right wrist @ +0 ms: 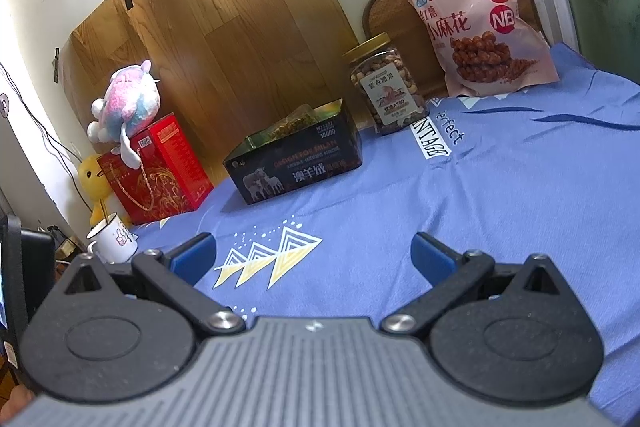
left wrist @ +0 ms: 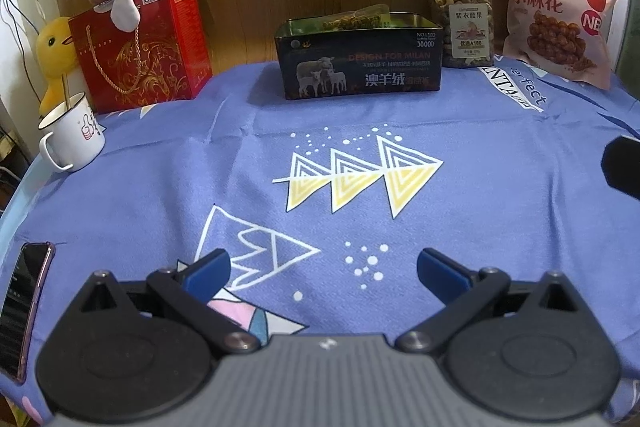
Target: Organize snacks
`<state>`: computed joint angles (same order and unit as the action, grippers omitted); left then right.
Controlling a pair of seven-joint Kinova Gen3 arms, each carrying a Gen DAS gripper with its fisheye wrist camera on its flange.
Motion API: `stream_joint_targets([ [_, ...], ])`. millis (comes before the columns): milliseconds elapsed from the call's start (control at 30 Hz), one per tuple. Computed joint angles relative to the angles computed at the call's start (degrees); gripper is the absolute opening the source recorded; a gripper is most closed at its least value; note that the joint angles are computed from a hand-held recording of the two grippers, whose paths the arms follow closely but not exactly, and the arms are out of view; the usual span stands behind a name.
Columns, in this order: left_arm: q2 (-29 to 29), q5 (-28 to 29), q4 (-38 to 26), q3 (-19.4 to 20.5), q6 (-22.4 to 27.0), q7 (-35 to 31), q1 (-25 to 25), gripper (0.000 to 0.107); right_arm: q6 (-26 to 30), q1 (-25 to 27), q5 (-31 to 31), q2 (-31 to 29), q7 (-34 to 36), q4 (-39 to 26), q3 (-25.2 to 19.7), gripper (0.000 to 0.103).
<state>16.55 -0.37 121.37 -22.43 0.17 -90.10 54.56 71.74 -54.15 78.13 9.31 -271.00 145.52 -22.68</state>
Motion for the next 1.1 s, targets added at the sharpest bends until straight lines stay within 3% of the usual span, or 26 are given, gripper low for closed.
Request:
stream_joint_targets([
  [233,0.11,0.68,0.06,-0.7,-0.27,-0.19,0.48,0.103,-0.46,0.2,0.8,0.6,-0.51,0.04,0.14,0.103],
  [367,0.51,1.88,0.7,-5.25,-1.75,-1.1,4.87,0.103,-0.42,0.18,0.75,0.63,-0.47,-0.04,0.12,0.103],
  [567,0.38,6.09,1.79,-8.32,-4.03,-5.66,8.05,0.103,-0.31,0.09,0.69,0.71,-0.46,-0.15,0.14,0.103],
  [767,-0.57,9.05,1.85,-3.37,-3.77,-9.39,3.33,0.103,-0.29,0.05,0.62,0.66,-0.42,-0.15,0.14,0.103],
  [1100,-1.19,11.21,1.24,-0.47,-2.11,-11.43,0.33,0.103,-0.4,0.09,0.91,0.42,0.25,-0.18,0.12,0.103],
])
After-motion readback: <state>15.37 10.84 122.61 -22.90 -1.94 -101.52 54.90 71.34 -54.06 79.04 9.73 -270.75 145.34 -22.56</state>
